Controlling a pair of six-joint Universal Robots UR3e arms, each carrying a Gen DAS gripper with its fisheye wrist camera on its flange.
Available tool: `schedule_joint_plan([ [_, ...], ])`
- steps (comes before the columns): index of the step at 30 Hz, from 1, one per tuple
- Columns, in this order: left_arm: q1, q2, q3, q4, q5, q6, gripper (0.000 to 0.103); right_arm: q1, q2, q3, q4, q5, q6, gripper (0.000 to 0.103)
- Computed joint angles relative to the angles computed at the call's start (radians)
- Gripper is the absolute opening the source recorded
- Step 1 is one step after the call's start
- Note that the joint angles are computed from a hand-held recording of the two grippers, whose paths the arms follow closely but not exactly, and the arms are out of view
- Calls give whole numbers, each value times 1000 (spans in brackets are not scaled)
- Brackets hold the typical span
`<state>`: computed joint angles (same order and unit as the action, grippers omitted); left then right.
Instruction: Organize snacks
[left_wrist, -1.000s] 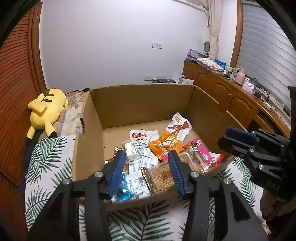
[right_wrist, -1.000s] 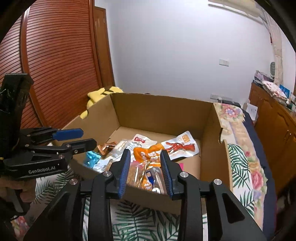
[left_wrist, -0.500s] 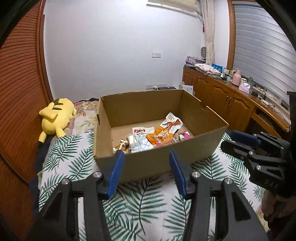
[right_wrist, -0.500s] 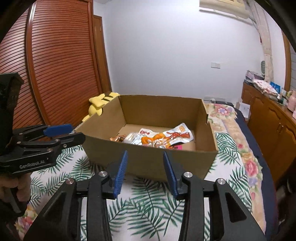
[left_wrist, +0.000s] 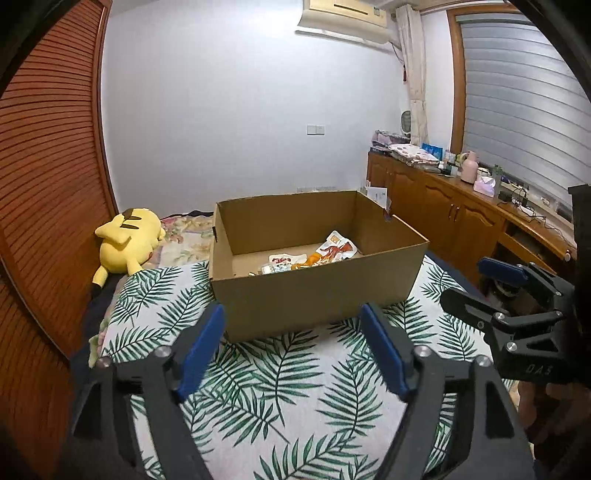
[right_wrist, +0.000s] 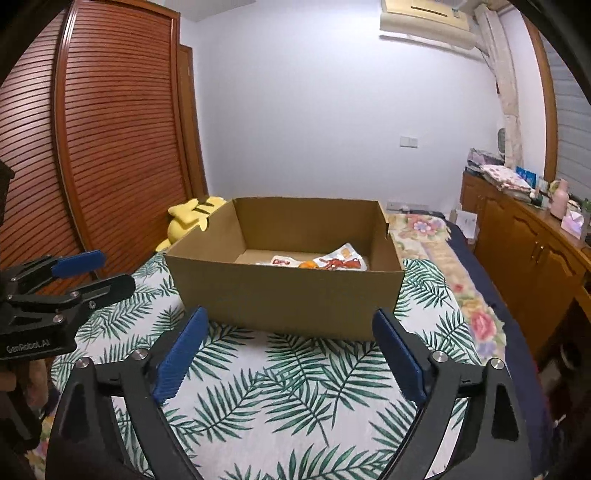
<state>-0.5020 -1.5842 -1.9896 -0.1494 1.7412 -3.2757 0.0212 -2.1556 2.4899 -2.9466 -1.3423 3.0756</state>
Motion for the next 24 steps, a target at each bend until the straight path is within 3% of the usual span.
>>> schedule_joint_plan([
  [2,-8,14,-10,-11,10,-11,86,27,-3,1,-2,-32,13,103],
  [9,-58,52,-67,29,83,-42,97,59,-66,26,27,-73,33,103],
  [12,-101,44,-73,44,149,-53,98,62,-95,39,41,-81,36,103],
  [17,-129,64,-104,55,169,-73,99,74,-146,55,74,-101,45,103],
  [24,-203,70,-128,69,270,-111,100,92,-203,75,105,-127,62,103],
])
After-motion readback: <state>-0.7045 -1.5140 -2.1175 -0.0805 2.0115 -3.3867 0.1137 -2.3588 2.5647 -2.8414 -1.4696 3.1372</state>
